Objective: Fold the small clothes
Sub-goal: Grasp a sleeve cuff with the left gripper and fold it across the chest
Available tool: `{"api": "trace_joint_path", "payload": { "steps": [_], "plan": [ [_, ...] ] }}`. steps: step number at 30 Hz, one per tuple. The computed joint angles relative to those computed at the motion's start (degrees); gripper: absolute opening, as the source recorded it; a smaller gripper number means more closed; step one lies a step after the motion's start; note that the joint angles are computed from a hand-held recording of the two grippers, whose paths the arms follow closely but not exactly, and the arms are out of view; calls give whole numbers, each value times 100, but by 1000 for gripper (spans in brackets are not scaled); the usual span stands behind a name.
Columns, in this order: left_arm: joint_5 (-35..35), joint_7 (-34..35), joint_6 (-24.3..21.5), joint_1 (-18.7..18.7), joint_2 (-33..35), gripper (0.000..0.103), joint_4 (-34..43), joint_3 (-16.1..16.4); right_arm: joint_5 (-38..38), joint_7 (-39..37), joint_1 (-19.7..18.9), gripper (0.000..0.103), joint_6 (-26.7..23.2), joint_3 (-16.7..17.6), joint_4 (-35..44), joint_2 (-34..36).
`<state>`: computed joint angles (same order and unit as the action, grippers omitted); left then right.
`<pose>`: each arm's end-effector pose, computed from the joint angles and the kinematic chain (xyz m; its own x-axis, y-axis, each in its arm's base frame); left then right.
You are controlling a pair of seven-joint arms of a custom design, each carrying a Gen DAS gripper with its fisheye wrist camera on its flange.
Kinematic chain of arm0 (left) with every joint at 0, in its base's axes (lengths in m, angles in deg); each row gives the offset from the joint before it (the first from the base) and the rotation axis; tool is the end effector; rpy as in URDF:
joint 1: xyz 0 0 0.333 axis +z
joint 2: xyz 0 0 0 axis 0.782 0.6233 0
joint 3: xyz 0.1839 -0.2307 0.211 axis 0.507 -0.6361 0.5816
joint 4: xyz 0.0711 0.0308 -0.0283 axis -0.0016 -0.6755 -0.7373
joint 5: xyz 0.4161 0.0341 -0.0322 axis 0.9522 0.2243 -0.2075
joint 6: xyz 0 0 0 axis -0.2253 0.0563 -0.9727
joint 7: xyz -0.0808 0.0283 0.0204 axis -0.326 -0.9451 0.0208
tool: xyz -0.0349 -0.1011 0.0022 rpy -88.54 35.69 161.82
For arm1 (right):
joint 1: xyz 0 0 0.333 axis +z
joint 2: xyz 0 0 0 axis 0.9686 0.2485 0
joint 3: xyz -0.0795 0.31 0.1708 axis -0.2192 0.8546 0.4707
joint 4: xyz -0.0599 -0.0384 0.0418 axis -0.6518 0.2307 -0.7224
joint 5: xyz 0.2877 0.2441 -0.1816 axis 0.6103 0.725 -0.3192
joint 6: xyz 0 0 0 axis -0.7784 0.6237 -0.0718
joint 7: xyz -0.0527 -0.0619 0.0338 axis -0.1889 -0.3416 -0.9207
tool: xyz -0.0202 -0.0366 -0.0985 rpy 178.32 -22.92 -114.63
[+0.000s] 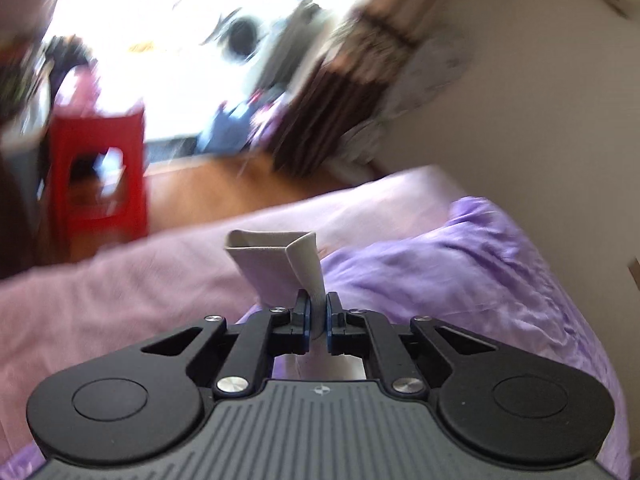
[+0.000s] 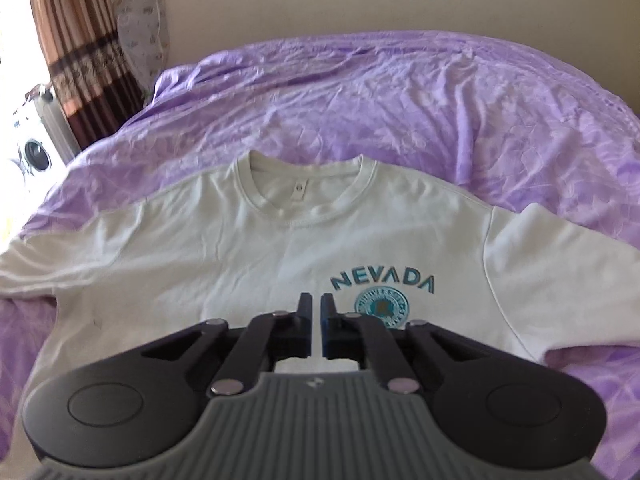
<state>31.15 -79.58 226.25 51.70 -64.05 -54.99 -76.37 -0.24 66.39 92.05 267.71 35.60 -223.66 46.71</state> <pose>0.4993 -0.1657 0.4927 0.3631 -0.8216 0.4395 -0.4307 -0.5663 -0.7027 0.4359 -0.0888 0.4076 -0.1421 -0.9782 -0.1517 -0.7249 0.2072 -0.6570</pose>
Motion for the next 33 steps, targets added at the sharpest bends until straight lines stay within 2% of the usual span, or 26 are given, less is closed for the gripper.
{"api": "trace_joint_path", "payload": {
  "steps": [2, 3, 7, 10, 14, 18, 21, 24, 26, 29, 33],
  "plan": [
    [272, 270, -392, -205, -59, 6, 395, -284, -153, -22, -172, 0, -47, 120, -67, -93],
    [318, 501, -572, -348, -78, 6, 577, -403, -170, -79, -149, 0, -73, 74, -94, -170],
    [656, 1406, -1231, -999, 265, 6, 1495, -851, 133, -565, 375, 4, -188, -557, -198, -662],
    [1042, 1988, -1761, -1562, 925, 6, 2280, -1122, 31, -567, 121, 4, -212, -396, -275, -877],
    [1123, 2710, -1624, -2199, 1897, 5, 3053, -1204, -7, -521, -79, 0, -401, -385, -283, -1078],
    [543, 3757, -1411, -2699, 2891, 5, 3607, -1218, 49, -532, -198, 0, -549, -379, -278, -1061],
    [-145, 4689, -1327, -2916, 3499, 5, 3771, -1263, 242, -574, -206, 0, -684, -419, -257, -908],
    [-1123, 5594, -1060, -2816, 3894, 5, 3704, -1443, 528, -684, -236, 1, -856, -395, -237, -710],
    [-1945, 6242, -773, -2509, 4093, 7, 3611, -1705, 737, -813, -278, 4, -1036, -366, -220, -603],
    [-3172, 7398, -313, -1774, 4335, 27, 3371, -2432, 1001, -954, -405, 4, -1231, -218, -166, -414],
    [-4115, 8635, 101, -715, 4403, 47, 2809, -3494, 1296, -956, -643, 7, -1709, -62, 11, -245]
  ]
}}
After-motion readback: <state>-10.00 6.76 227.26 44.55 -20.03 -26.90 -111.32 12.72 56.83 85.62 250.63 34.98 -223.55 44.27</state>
